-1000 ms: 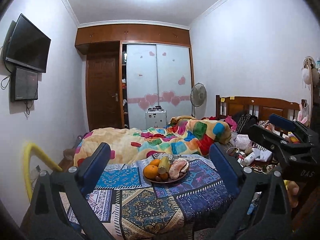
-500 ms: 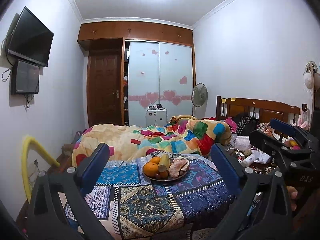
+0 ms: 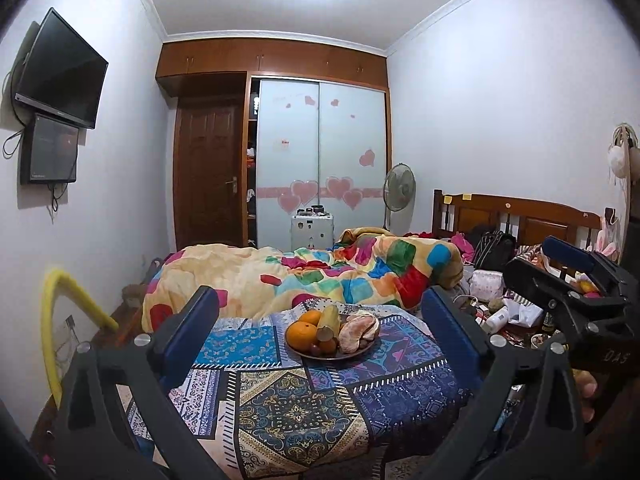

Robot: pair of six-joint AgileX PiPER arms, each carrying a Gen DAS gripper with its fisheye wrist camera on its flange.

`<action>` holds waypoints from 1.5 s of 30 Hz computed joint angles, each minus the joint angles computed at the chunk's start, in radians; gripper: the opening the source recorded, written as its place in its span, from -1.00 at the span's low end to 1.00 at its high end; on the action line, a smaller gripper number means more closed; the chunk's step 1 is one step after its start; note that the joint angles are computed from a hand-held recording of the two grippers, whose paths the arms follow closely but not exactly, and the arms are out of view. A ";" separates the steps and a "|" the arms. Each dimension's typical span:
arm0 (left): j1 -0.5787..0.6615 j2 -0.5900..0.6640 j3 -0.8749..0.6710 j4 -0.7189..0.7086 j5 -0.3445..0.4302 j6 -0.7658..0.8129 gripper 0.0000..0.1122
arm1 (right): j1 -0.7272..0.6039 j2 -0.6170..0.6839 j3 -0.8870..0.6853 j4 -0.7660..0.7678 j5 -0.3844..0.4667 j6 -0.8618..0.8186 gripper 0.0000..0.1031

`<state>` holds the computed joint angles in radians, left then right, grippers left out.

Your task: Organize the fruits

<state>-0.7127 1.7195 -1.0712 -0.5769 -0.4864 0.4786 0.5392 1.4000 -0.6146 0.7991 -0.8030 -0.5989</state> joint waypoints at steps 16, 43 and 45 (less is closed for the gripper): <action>-0.008 0.005 -0.004 -0.005 0.003 0.001 0.83 | 0.000 0.007 0.003 -0.014 0.001 0.028 1.00; 0.001 0.010 -0.030 0.015 0.056 -0.010 0.83 | 0.008 0.000 -0.015 0.014 0.003 -0.005 1.00; -0.001 0.010 -0.030 0.014 0.054 -0.006 0.83 | 0.008 -0.001 -0.016 0.015 0.006 -0.007 1.00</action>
